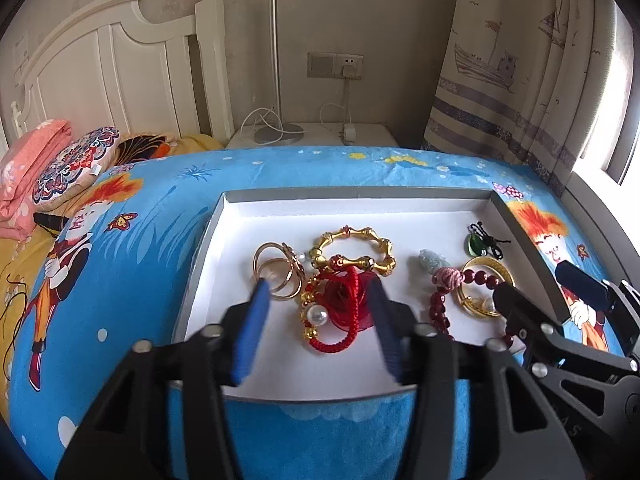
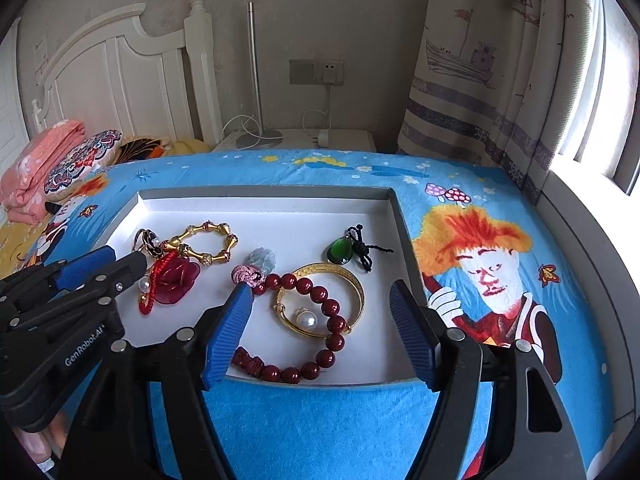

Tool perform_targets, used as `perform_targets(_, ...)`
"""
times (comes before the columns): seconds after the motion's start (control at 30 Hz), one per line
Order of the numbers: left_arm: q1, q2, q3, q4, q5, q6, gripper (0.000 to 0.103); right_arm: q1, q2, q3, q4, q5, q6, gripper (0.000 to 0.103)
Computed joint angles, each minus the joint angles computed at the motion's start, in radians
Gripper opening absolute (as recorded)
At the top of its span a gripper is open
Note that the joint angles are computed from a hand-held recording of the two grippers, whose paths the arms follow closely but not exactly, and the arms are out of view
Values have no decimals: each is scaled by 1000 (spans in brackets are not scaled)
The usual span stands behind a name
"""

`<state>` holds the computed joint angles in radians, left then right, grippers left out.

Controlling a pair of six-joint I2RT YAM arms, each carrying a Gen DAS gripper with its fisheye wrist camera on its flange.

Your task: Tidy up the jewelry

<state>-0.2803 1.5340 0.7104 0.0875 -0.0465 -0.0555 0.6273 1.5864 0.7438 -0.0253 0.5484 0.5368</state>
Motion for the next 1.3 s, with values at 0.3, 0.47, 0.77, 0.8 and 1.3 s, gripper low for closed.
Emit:
perform_targets(0.3,4,-99,-57,-10,18,-11,61,17,-52,-38,-14,10,17,73)
perform_targets(0.47,0,-233,-128,-50,13,-10,67,51,-107,-64,-41,34,31,74)
perform_targets(0.77,24,-406,-72,-317,-34,-8,69,118,-231,-17,-268,56,84,75)
perform_targets(0.8,27,-419,-54,-360,-27,-5,69,132,-244,11,-319,78,89,75)
perform_targets(1.3,-128,-800,-323,-403,-141,-86,98,411,-386,-79,-542,285,449,84)
